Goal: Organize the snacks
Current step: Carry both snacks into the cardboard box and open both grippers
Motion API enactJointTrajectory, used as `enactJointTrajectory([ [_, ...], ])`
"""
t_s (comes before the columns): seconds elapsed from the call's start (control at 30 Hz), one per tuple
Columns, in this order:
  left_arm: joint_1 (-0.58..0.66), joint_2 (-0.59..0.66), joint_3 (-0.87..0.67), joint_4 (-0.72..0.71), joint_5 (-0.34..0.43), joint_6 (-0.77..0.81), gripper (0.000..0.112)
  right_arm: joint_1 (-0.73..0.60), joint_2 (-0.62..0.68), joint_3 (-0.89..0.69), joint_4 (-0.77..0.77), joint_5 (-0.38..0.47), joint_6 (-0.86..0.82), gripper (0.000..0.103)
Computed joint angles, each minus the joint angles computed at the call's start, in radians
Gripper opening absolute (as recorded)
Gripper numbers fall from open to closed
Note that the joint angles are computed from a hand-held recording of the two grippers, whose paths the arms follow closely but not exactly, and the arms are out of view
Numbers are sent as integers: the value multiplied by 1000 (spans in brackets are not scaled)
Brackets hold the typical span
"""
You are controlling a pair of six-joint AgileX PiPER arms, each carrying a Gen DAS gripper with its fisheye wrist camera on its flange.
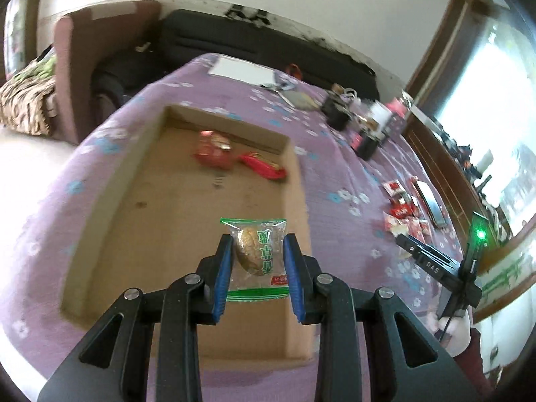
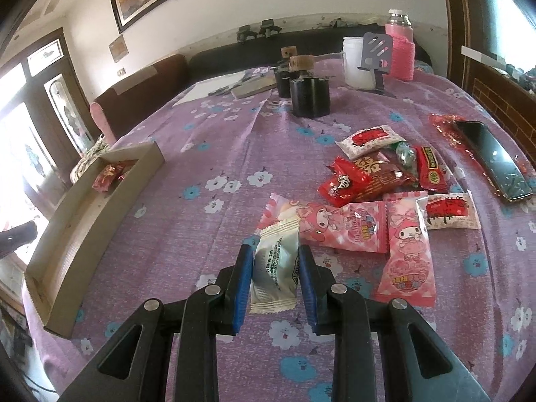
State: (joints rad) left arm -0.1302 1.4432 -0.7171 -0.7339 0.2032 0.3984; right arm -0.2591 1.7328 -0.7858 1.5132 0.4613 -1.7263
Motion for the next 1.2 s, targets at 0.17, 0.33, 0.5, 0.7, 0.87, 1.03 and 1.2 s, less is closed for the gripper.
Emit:
enactJointTrajectory([
  [0.17, 139, -18, 16, -146, 51, 207, 27, 10, -79, 4, -127, 25, 133, 28],
  [0.33, 232, 68, -82, -234, 138, 323, 27, 97, -150, -94, -362, 108, 429, 28],
  [0.5, 233, 200, -263, -51, 174, 155, 27, 288, -111, -249, -553, 114, 713, 28],
  [0.7, 227, 407, -527, 218, 243, -110, 27, 499, 65, -469, -747, 113, 985, 28],
  [0.87, 214, 544, -667, 350, 279, -237, 28, 594, 226, -628, -855, 138, 1139, 28],
  [1.03, 219, 622, -745, 350, 315, -249, 28, 637, 323, -727, -923, 165, 1222, 28],
  [1.2, 220, 657, -785, 356, 329, -267, 28, 657, 381, -792, -965, 174, 1276, 28],
])
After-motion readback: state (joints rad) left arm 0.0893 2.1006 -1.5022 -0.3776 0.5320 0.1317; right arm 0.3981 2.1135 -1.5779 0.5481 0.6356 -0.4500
